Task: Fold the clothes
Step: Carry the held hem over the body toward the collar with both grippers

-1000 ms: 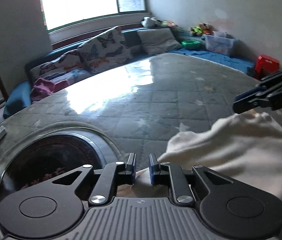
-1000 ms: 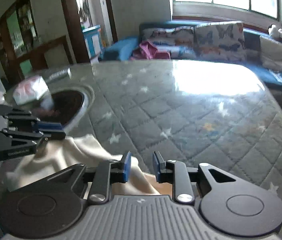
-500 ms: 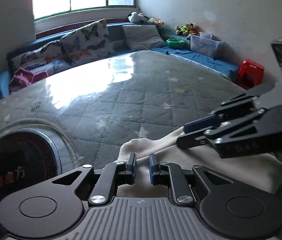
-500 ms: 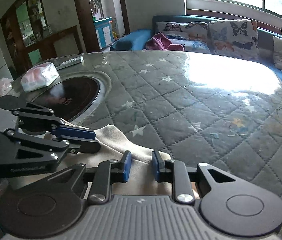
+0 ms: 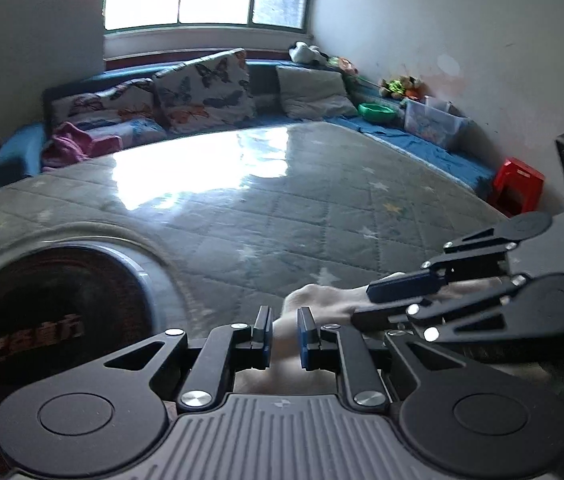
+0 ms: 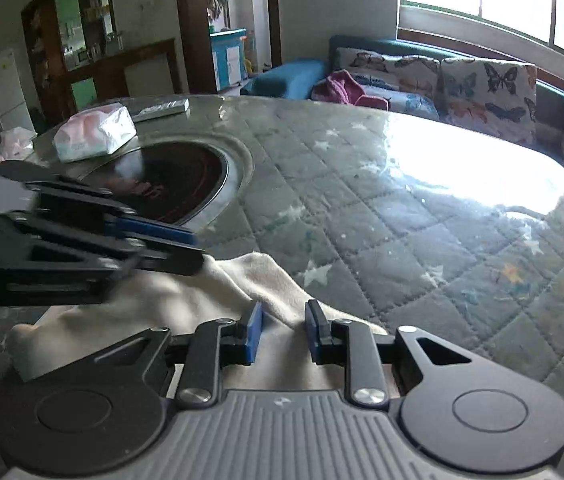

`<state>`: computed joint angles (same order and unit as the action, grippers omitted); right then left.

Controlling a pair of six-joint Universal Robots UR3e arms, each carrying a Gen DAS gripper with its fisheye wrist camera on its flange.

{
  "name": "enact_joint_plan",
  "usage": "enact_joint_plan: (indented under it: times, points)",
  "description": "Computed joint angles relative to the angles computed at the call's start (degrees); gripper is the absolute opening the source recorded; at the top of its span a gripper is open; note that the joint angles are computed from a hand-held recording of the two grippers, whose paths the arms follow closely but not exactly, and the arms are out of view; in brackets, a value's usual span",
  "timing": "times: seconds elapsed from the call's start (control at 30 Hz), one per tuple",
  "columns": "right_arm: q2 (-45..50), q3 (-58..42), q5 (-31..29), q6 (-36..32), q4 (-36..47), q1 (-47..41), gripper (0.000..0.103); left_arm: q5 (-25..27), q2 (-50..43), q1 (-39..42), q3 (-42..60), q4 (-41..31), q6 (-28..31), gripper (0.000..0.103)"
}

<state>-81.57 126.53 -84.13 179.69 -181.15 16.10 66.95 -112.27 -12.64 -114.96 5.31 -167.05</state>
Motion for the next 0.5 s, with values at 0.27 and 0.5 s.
enact_joint_plan:
  times: [0.27,0.5]
  points:
    - [0.9,0.4,-0.3,0.7,-1.7,-0.1,0.023,-4.5,8.5,2.8,-12.8,3.8,2.0,0.014]
    - [1.3,0.5,-2.0,0.7,-2.7,1.0,0.023,0.7,6.4,2.3,-12.3,5.4,-1.5,0.013]
